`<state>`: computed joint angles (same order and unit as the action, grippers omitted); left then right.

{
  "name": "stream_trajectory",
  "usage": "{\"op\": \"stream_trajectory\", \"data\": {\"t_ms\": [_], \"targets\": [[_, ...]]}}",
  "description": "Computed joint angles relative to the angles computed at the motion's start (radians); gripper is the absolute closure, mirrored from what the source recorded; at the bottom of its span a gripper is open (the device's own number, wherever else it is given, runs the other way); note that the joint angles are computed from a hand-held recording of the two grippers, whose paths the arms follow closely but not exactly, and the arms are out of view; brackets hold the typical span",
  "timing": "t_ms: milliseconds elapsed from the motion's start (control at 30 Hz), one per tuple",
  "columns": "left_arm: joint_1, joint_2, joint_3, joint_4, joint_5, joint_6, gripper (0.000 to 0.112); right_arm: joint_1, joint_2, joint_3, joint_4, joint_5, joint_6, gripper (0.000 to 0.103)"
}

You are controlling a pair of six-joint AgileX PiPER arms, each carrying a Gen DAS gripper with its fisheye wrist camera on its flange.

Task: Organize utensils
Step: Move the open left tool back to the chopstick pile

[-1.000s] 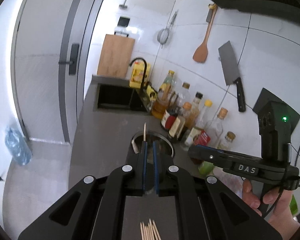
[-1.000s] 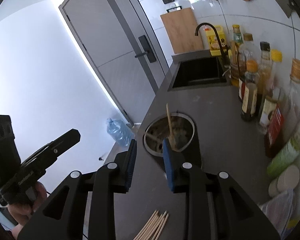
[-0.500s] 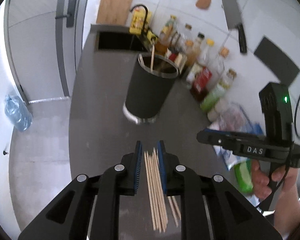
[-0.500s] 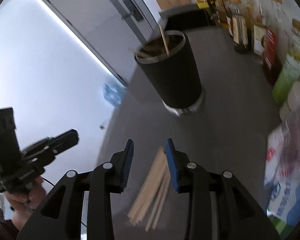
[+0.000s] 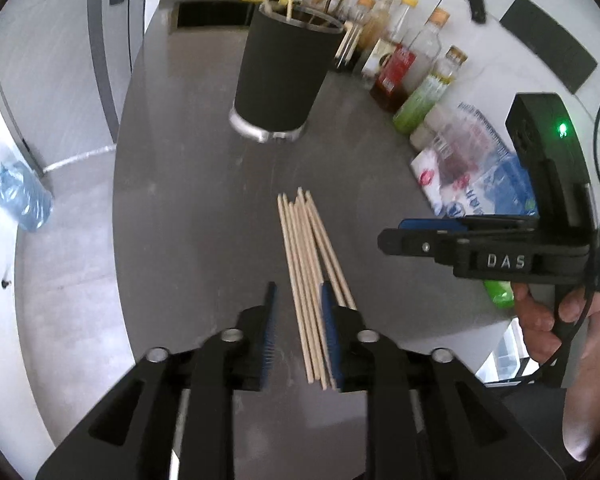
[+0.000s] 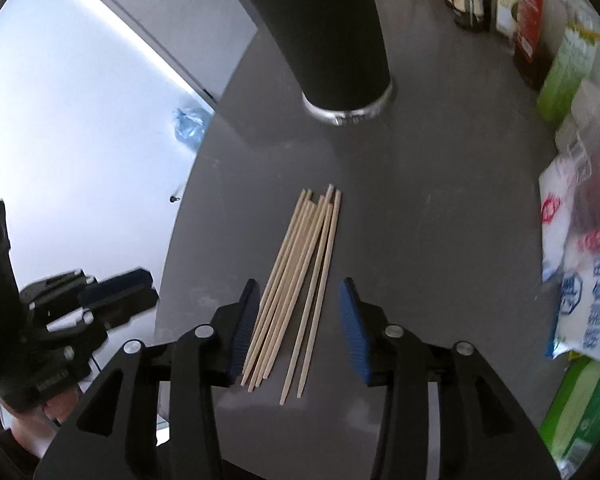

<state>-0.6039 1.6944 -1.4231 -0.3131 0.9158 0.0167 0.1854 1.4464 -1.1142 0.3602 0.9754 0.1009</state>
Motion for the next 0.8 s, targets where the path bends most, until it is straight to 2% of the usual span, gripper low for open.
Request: {"op": "stream_trajectory", "data": {"t_ms": [133, 267, 500, 667, 800], "targets": [[0.003, 0.003, 0.029, -0.003, -0.002, 0.01, 0.083, -0.001, 0.09, -0.025, -0.016, 0.076, 0.066, 0.061], [0.009, 0.024, 0.046, -0.019, 0.011, 0.027, 0.083, -0.015, 0.154, -0.03, 0.019, 0.091, 0.052, 0.061], [0.017, 0.027, 0.106, -0.051, -0.001, 0.076, 0.083, 0.038, 0.24, -0.107, -0.087, 0.13, 0.145, 0.061], [0.036, 0.027, 0.126, -0.068, -0.001, 0.109, 0.083, 0.082, 0.289, -0.171, -0.166, 0.17, 0.217, 0.075], [0.051, 0.022, 0.133, -0.088, 0.005, 0.135, 0.083, 0.102, 0.319, -0.205, -0.201, 0.186, 0.258, 0.078]]}}
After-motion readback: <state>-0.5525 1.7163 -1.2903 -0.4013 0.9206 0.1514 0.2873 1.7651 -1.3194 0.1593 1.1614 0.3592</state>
